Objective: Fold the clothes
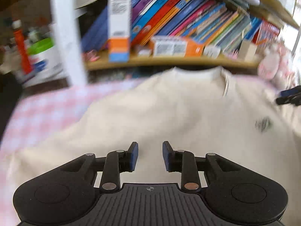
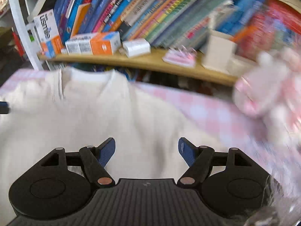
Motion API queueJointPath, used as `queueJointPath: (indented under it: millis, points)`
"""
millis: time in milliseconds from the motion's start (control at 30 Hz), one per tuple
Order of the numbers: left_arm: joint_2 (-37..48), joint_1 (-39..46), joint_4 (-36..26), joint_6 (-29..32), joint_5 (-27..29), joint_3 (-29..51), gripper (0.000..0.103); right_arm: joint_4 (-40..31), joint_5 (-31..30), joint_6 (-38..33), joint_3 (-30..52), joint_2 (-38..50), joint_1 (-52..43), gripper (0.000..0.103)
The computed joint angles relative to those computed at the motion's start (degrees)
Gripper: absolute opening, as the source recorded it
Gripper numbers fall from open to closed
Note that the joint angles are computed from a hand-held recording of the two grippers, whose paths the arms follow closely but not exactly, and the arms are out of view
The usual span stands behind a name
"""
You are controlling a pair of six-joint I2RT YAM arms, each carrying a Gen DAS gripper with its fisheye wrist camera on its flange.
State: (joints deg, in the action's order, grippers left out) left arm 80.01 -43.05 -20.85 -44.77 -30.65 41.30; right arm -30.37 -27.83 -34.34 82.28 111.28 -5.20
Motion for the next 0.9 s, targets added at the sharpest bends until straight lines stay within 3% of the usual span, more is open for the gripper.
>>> queueJointPath:
  millis: [200, 333, 433, 600, 733, 767, 800, 900]
  points:
    - [-9.9, -17.5, -19.3, -28.1, -8.3, -4.5, 0.029, 5.0, -0.2, -0.1, -22.5, -17.7, -5.6, 0.072]
    - [-9.8, -30.1, -32.6, -46.3, -9.7, -3.3, 0.029, 2.0, -0.8, -3.1, -33.1, -28.6, -11.4, 0.072]
    - [-10.1, -36.2, -36.4, -55.2, -8.5, -4.1, 0.029, -2.4, -0.8, -6.8, -37.9, -34.2, -17.7, 0.071]
    - [-9.5, -41.7, -37.7, -62.8, -7.9, -5.3, 0.029, -7.0, -0.1, -12.7, -41.9, -39.1, -28.5, 0.070]
    - [-7.9, -43.3, -36.1, -62.0, -7.7, -5.9, 0.031, -11.6, -0.6, -19.1, -41.9, -40.4, -37.7, 0.069]
    - [-7.5, -43.1, -35.6, -60.9, -7.4, -6.1, 0.027, -13.1, -0.8, -21.1, -41.6, -40.4, -39.7, 0.068]
    - [-6.7, -43.5, -36.0, -60.6, -7.4, -5.9, 0.002, -14.9, -1.1, -23.5, -41.1, -40.3, -42.1, 0.068]
    - [-8.7, -43.6, -36.3, -60.3, -7.0, -6.8, 0.001, -19.6, -1.8, -29.0, -39.9, -39.7, -47.8, 0.065]
